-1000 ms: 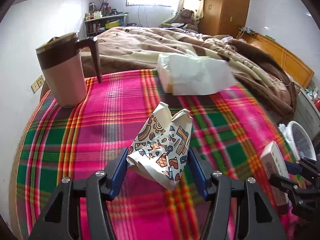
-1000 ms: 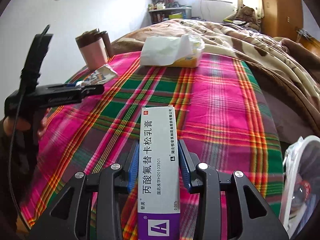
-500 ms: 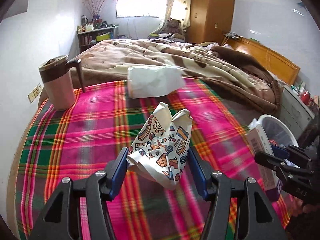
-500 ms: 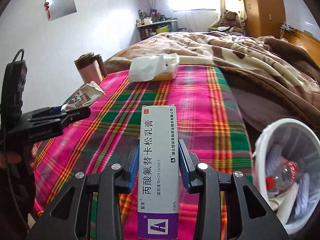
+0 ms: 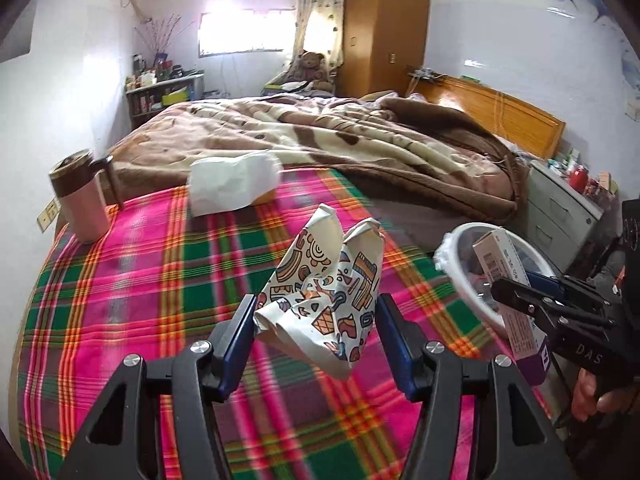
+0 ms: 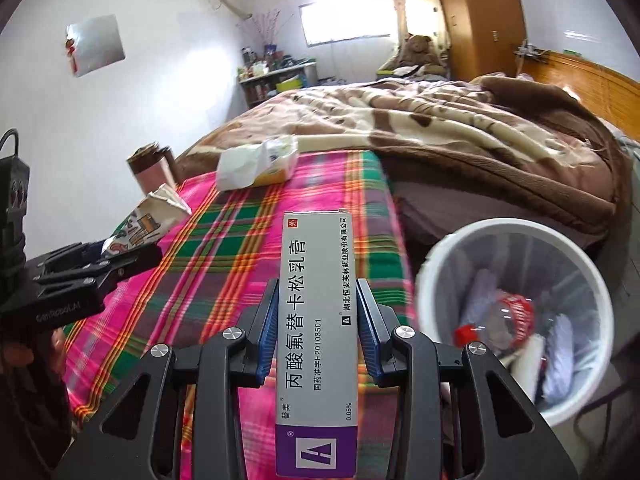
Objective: Collect trash
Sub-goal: 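Carry the paper bag and medicine box over the wastebasket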
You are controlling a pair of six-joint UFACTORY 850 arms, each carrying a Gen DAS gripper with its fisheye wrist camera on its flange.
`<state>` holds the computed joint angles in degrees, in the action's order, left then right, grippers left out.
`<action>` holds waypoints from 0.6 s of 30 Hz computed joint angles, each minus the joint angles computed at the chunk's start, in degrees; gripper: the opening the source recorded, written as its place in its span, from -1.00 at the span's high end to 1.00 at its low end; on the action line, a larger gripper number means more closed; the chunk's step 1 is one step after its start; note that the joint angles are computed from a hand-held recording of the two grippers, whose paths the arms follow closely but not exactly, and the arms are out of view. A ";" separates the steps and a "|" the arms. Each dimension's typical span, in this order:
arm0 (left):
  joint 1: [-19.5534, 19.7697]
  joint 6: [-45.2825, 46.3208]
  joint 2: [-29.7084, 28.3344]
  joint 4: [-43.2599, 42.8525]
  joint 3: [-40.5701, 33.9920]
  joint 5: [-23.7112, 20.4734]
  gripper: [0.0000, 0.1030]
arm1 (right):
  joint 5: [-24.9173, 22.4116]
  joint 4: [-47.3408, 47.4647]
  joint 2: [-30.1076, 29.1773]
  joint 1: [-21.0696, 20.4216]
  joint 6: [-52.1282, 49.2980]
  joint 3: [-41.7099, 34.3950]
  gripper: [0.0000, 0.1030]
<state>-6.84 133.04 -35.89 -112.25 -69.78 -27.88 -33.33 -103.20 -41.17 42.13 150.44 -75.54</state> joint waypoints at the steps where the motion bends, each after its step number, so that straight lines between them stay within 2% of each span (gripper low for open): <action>1: -0.50 0.54 0.39 -0.47 0.51 -0.08 -0.19 | -0.51 -0.23 0.61 -0.05 0.95 0.98 0.28; 14: -6.98 4.99 2.58 -4.04 3.46 -0.55 -0.19 | -5.89 0.88 7.15 -0.64 8.04 11.44 0.28; 18: -8.82 1.65 2.30 -1.39 3.12 -1.19 -0.19 | -6.51 2.05 8.35 -1.23 9.11 13.47 0.28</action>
<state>-15.66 134.69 -33.60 -113.65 -66.66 -29.06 -39.84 -101.14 -32.82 40.90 159.55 -62.07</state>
